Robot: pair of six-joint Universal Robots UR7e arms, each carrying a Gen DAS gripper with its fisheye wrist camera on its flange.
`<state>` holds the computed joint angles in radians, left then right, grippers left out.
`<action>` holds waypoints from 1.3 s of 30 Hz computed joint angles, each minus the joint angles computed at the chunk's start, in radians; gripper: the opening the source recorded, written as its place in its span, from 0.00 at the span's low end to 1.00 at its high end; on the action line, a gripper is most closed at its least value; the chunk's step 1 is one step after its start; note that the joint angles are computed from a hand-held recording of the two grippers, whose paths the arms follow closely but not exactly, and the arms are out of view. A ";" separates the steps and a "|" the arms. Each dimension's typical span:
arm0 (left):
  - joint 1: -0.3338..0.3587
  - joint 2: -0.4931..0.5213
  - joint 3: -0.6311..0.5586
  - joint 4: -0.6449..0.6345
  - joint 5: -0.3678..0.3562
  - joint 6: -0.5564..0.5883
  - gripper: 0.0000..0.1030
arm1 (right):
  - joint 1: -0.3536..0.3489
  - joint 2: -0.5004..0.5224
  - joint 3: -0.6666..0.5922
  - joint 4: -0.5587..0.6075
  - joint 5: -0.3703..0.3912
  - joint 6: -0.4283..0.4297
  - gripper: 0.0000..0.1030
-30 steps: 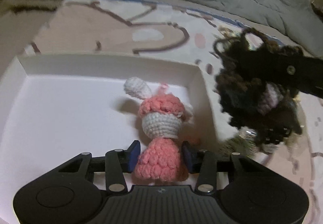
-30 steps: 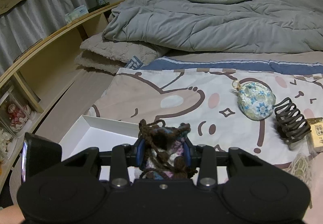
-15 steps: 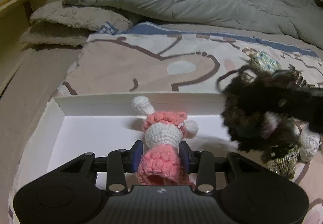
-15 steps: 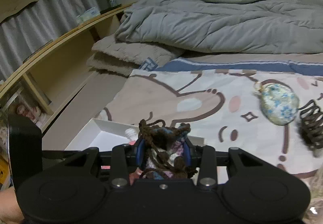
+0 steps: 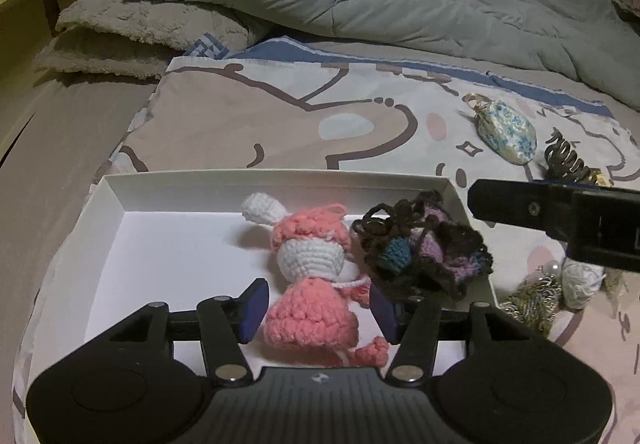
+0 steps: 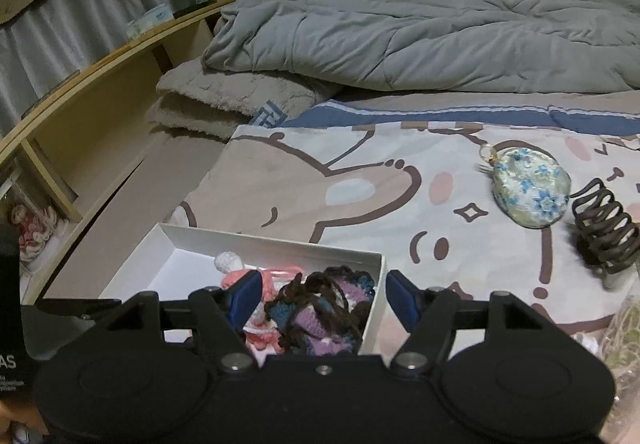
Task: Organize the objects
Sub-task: 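Open the left gripper releasing the bunny while the right gripper drops the scrunchie into the box, then move both grippers back toward the remaining items beside the box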
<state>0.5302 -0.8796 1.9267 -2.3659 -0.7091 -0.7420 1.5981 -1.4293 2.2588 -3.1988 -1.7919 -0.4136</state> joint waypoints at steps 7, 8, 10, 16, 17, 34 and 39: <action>-0.031 -0.038 0.012 0.026 0.010 -0.039 0.61 | 0.011 -0.059 0.023 0.036 0.007 0.006 0.67; -0.037 -0.043 0.016 0.023 0.012 -0.042 0.62 | 0.013 -0.071 0.027 0.043 0.008 0.002 0.67; -0.046 -0.051 0.017 0.036 0.013 -0.057 0.62 | 0.018 -0.089 0.034 0.054 0.010 -0.002 0.68; -0.077 -0.078 0.030 0.077 0.016 -0.104 0.73 | 0.036 -0.137 0.059 0.062 -0.022 -0.020 0.77; -0.083 -0.083 0.033 0.083 0.018 -0.112 0.75 | 0.040 -0.143 0.063 0.060 -0.033 -0.027 0.78; -0.168 -0.156 0.076 0.121 0.041 -0.189 0.99 | 0.091 -0.283 0.113 0.062 -0.166 -0.089 1.00; -0.194 -0.154 0.079 0.108 0.053 -0.174 1.00 | 0.106 -0.315 0.123 0.069 -0.192 -0.111 1.00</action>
